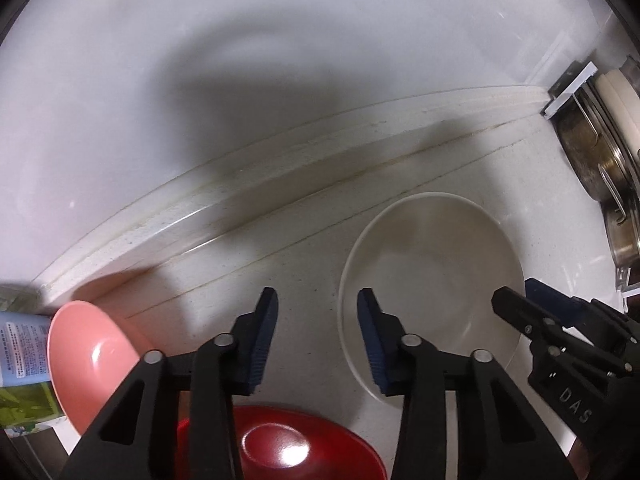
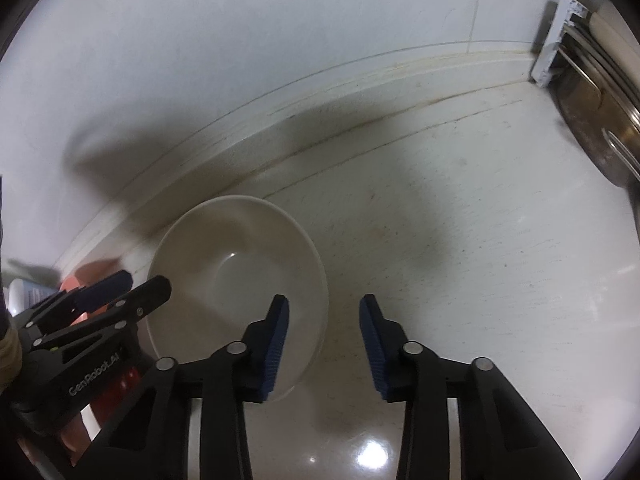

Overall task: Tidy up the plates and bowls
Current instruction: 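Close both grippers on the rim of the white bowl, then lift the white bowl with both grippers and carry it toward the plate stack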

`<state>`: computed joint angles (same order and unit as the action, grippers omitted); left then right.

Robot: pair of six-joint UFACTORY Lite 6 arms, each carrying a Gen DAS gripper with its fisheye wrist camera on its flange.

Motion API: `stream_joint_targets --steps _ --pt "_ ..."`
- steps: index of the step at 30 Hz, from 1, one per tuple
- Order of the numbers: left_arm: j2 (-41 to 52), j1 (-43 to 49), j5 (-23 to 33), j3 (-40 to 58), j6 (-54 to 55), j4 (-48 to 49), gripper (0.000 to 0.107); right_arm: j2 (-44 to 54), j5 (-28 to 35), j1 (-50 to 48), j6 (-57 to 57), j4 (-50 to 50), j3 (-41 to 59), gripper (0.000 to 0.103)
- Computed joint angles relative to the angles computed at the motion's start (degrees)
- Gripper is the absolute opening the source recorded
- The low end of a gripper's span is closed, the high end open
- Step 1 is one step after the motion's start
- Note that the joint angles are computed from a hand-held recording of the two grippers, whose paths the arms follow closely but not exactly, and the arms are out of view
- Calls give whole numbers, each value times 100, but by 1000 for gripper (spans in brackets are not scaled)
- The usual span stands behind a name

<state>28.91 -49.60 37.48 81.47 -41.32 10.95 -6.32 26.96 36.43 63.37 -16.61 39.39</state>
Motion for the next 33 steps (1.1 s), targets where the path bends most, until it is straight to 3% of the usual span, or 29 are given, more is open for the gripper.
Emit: stream_joint_targets --steps 8,21,33 --pt "159 54 -116 63 563 -703 15 162 -156 84 -47 113 30 21" --pt "-197 -201 -126 -182 43 -403 14 -17 -189 89 83 -6 -143 14" --pt "-1507 -834 188 -982 -976 138 14 -1307 755 943 1049 -606 -436 14"
